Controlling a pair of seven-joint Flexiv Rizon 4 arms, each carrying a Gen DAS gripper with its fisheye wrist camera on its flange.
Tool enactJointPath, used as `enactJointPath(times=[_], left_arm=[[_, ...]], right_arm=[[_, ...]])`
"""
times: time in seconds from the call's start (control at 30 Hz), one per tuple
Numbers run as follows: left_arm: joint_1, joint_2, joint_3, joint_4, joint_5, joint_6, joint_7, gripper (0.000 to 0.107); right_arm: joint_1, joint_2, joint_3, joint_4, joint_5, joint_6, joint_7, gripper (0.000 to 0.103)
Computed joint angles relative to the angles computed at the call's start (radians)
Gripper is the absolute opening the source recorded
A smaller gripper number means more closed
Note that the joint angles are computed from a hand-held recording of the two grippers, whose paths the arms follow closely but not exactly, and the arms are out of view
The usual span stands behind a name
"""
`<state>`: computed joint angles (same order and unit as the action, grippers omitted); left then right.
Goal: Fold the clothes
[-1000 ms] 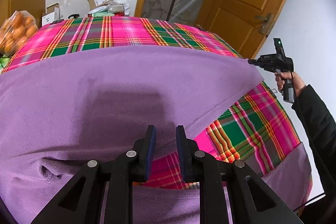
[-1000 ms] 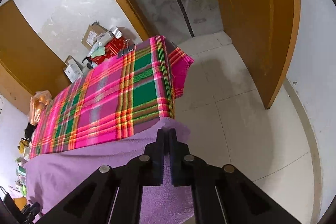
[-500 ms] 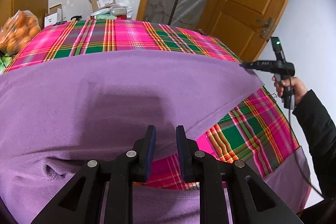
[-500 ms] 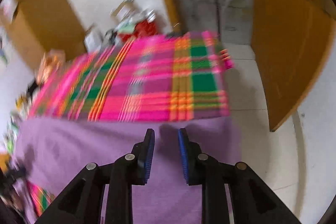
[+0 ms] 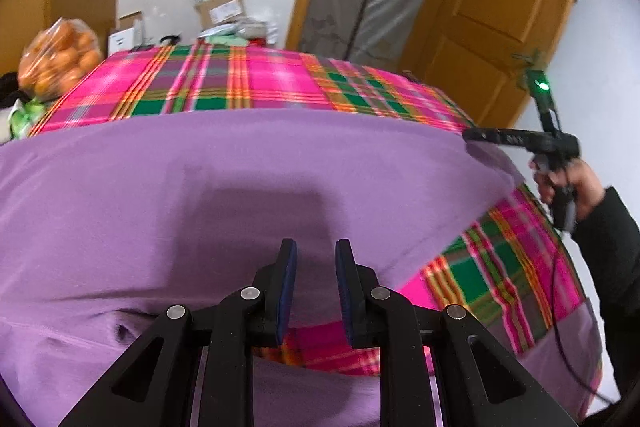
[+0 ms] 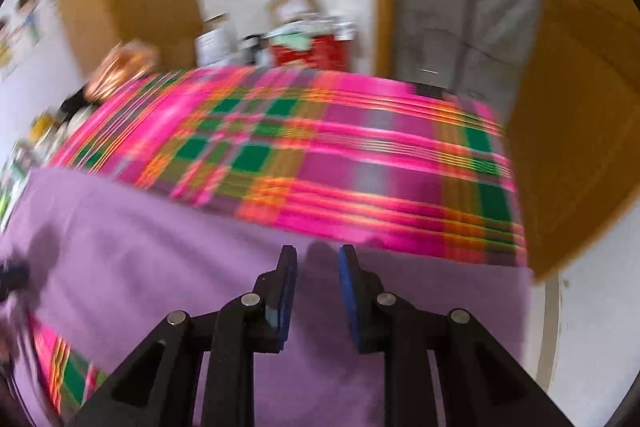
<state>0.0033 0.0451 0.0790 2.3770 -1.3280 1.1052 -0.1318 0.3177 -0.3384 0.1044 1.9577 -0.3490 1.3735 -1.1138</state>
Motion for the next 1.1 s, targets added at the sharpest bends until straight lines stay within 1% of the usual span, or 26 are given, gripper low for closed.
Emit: enactJointPath(times=[0.07, 0.13, 0.23, 0.3, 0.33, 0.4, 0.47, 0.57, 0.6, 0.63, 0.67, 0.7, 0.73, 0.77, 0.83, 0.87, 0.97, 1.0, 1.03, 1.07, 1.1], left_arm=[[0.003, -0.02, -0.003, -0.007, 0.031, 0.026, -0.041, 0.02], [0.009, -0.029, -0.002, -0.009, 0.052, 0.026, -0.064, 0.02], [0.007, -0.027, -0.006, -0.005, 0.052, 0.036, -0.059, 0.02], [0.008, -0.026, -0.005, -0.004, 0.05, 0.034, -0.057, 0.02], [0.011, -0.027, -0.002, -0.005, 0.049, 0.025, -0.057, 0.02], [0.018, -0.028, 0.002, -0.008, 0.051, 0.006, -0.061, 0.02], [0.02, -0.027, 0.002, -0.008, 0.052, 0.002, -0.062, 0.02], [0.023, -0.029, 0.002, -0.01, 0.052, -0.002, -0.061, 0.02], [0.024, -0.029, 0.002, -0.011, 0.051, -0.005, -0.06, 0.02], [0.025, -0.029, 0.002, -0.011, 0.05, -0.005, -0.06, 0.02], [0.025, -0.029, 0.001, -0.01, 0.05, -0.004, -0.059, 0.02], [0.024, -0.028, 0.001, -0.009, 0.05, -0.002, -0.059, 0.02], [0.023, -0.028, 0.0, -0.008, 0.05, 0.0, -0.058, 0.02], [0.024, -0.028, 0.0, -0.009, 0.049, 0.0, -0.057, 0.02], [0.027, -0.027, 0.003, -0.008, 0.055, -0.009, -0.062, 0.02], [0.031, -0.024, 0.007, -0.008, 0.074, -0.015, -0.077, 0.02], [0.056, 0.002, 0.031, -0.011, 0.156, -0.047, -0.151, 0.02], [0.062, 0.017, 0.039, -0.01, 0.143, -0.052, -0.146, 0.02], [0.066, 0.033, 0.048, -0.01, 0.102, -0.057, -0.12, 0.02], [0.075, 0.049, 0.06, -0.01, 0.065, -0.056, -0.099, 0.02], [0.082, 0.055, 0.067, -0.011, 0.05, -0.047, -0.093, 0.02]], right_arm=[[0.015, -0.018, -0.001, -0.019, -0.011, -0.016, -0.001, 0.023], [0.029, -0.038, -0.009, -0.037, -0.023, -0.024, 0.007, 0.024], [0.05, -0.067, -0.045, -0.061, -0.047, -0.013, 0.049, 0.023], [0.044, -0.083, -0.054, -0.082, -0.03, -0.016, 0.089, 0.023], [0.04, -0.08, -0.053, -0.084, -0.02, -0.022, 0.107, 0.023], [0.039, -0.069, -0.057, -0.072, -0.025, 0.003, 0.125, 0.023], [0.012, -0.071, -0.017, -0.077, -0.012, 0.023, 0.072, 0.023], [0.001, -0.091, 0.021, -0.115, -0.006, -0.04, -0.002, 0.023], [0.02, -0.098, 0.009, -0.123, -0.004, -0.057, -0.026, 0.023], [0.051, -0.095, -0.035, -0.104, -0.068, -0.038, 0.001, 0.024], [0.102, -0.091, -0.108, -0.084, -0.145, -0.015, 0.051, 0.027], [0.129, -0.091, -0.149, -0.082, -0.18, -0.017, 0.1, 0.029], [0.15, -0.091, -0.182, -0.081, -0.218, -0.022, 0.15, 0.034], [0.164, -0.092, -0.207, -0.084, -0.251, -0.033, 0.199, 0.035], [0.157, -0.088, -0.2, -0.102, -0.26, -0.093, 0.271, 0.035], [0.15, -0.077, -0.19, -0.096, -0.268, -0.097, 0.297, 0.035], [0.101, -0.028, -0.109, -0.05, -0.257, -0.029, 0.263, 0.035], [0.1, -0.01, -0.095, -0.03, -0.263, -0.012, 0.255, 0.035], [0.098, 0.009, -0.079, -0.011, -0.264, 0.003, 0.243, 0.035], [0.089, 0.026, -0.048, 0.006, -0.246, 0.009, 0.216, 0.035], [0.078, 0.037, -0.014, 0.016, -0.216, 0.01, 0.186, 0.035]])
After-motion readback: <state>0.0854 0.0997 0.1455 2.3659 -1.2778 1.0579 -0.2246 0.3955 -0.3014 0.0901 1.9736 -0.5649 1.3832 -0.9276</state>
